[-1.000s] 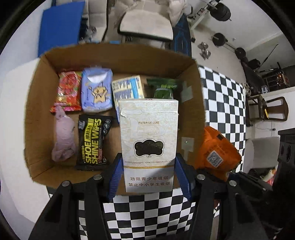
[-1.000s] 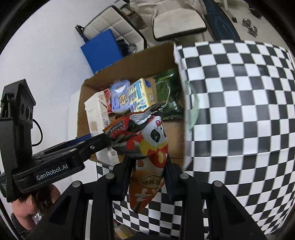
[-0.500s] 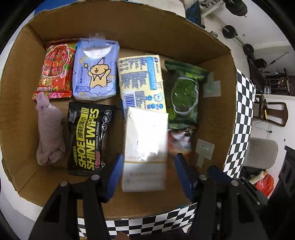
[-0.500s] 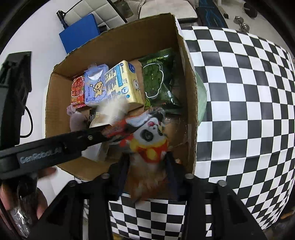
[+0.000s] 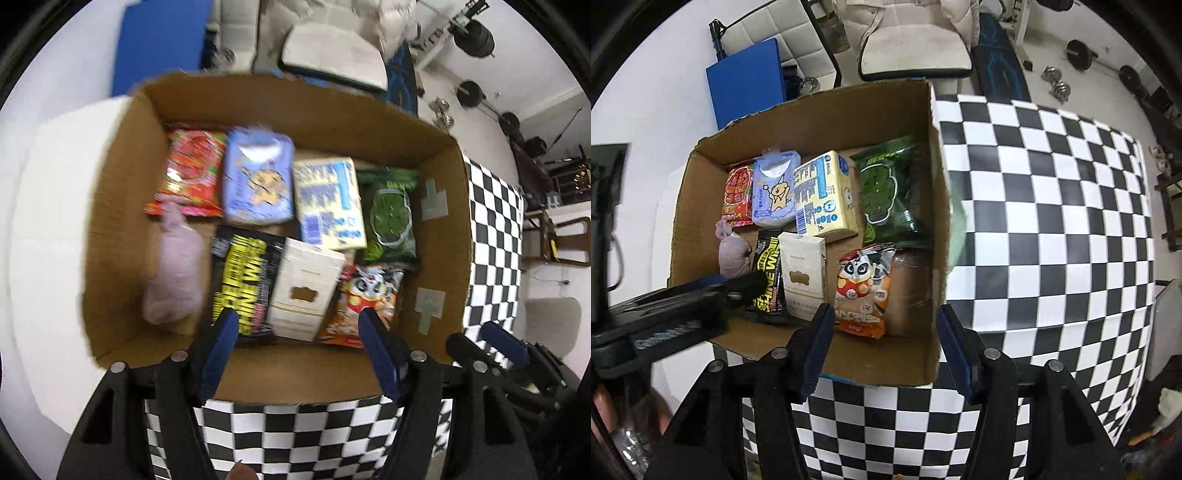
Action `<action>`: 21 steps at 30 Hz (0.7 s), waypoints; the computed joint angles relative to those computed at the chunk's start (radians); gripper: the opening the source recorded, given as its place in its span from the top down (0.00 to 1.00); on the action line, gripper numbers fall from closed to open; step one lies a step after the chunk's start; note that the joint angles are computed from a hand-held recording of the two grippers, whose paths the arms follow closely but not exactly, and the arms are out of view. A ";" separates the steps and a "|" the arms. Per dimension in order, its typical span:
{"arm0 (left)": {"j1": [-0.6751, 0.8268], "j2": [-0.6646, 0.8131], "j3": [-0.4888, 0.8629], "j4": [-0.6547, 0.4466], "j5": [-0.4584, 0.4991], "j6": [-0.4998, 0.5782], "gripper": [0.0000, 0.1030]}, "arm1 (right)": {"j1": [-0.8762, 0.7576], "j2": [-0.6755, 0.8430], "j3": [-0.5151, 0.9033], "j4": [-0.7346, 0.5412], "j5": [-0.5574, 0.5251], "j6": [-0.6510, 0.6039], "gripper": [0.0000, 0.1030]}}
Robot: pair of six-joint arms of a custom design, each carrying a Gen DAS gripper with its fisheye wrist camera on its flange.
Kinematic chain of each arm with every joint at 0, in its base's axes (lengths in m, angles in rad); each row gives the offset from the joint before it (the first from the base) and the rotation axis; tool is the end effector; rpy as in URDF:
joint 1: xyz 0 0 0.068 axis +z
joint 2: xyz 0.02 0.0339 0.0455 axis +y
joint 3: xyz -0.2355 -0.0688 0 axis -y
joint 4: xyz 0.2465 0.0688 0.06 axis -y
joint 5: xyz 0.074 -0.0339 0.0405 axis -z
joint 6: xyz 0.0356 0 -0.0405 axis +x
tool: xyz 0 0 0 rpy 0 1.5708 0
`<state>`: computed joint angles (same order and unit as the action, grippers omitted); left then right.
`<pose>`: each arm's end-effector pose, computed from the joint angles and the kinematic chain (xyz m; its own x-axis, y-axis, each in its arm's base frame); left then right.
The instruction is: Organize soft objects
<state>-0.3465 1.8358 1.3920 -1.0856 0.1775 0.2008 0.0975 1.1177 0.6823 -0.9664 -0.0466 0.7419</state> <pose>0.3126 -0.1195 0.1802 -0.8528 0.5167 -0.0757 0.5217 0.8371 -0.1646 0.1831 0.0196 0.1677 -0.7942 0.6005 -0.0930 0.5855 0.7972 0.1475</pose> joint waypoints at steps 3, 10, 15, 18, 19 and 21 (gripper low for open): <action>0.022 -0.074 -0.041 0.022 -0.028 0.018 0.36 | 0.036 -0.010 0.012 -0.034 0.038 0.025 0.42; 0.028 -0.221 -0.135 0.084 -0.106 0.035 0.10 | 0.129 -0.035 0.035 -0.103 0.114 0.096 0.17; 0.024 -0.267 -0.171 0.121 -0.150 0.038 0.09 | 0.157 -0.054 0.052 -0.139 0.147 0.130 0.00; 0.024 -0.277 -0.186 0.130 -0.151 0.042 0.09 | 0.154 -0.059 0.056 -0.158 0.172 0.145 0.00; 0.024 -0.283 -0.192 0.131 -0.150 0.041 0.09 | 0.147 -0.060 0.055 -0.163 0.174 0.144 0.00; 0.017 -0.295 -0.200 0.130 -0.152 0.035 0.09 | 0.136 -0.071 0.048 -0.166 0.171 0.141 0.00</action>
